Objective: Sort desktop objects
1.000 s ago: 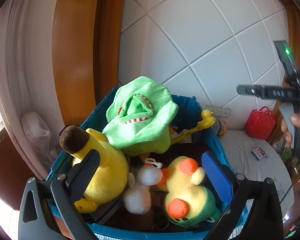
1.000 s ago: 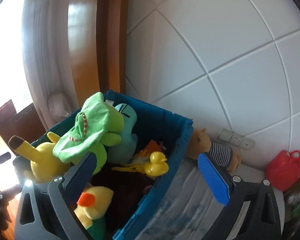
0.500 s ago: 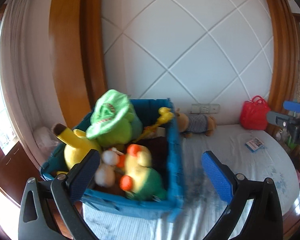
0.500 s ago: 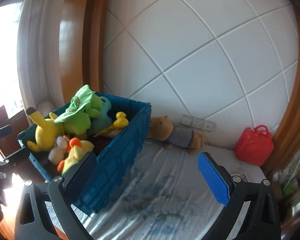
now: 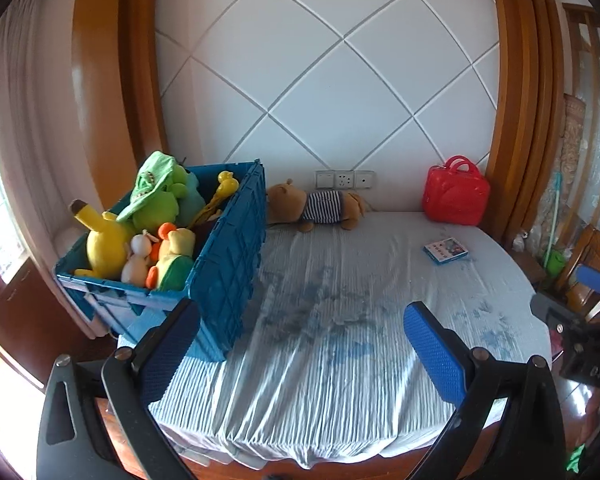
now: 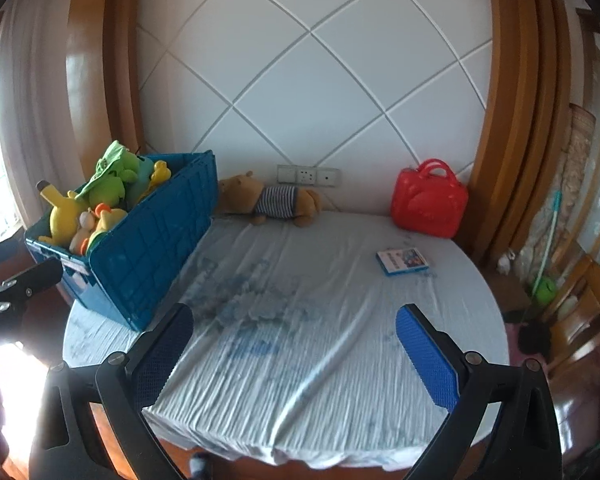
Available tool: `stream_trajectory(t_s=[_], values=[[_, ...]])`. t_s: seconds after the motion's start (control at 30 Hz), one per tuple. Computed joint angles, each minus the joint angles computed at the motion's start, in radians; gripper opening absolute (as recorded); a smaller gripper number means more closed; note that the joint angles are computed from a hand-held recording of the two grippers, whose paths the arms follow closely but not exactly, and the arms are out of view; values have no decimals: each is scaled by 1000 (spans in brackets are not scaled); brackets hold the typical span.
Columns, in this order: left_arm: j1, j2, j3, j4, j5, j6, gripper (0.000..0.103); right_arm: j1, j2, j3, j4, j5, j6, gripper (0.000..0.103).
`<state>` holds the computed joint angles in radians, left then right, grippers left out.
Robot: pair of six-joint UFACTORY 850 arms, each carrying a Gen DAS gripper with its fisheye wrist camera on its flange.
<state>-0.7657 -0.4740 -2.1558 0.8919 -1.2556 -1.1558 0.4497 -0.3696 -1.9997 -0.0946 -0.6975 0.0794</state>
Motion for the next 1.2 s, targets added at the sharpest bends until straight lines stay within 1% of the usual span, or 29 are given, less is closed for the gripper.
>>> stream_trajectory(t_s=[0.1,0.17,0.33,0.43,0.6,0.73,0.87,1.07,1.2], values=[[-35,3,-6,28,-34,-19,103,-11,86,109,2,23,-7,103],[-53,3,-11,30,-53,-26,103,-12,126,155,-13,30,8,103],[-80,33,25,10,-69,-65,103,6,197,232,-75,22,74,103],[-91,44,33,-10,-94,-68,103,20,236,273,-104,3,117,103],[-131,70,70,18,-134,-93,103,49,299,343,-146,-11,179,103],[-159,56,44,40,-174,-93,103,51,335,379,-145,-7,189,103],[-172,18,-16,45,-203,-88,103,37,352,396,-126,-3,171,103],[-188,-49,-120,48,-260,-83,103,2,364,399,-64,0,88,103],[-199,-77,-156,67,-303,-91,103,-11,368,402,-38,1,51,103]])
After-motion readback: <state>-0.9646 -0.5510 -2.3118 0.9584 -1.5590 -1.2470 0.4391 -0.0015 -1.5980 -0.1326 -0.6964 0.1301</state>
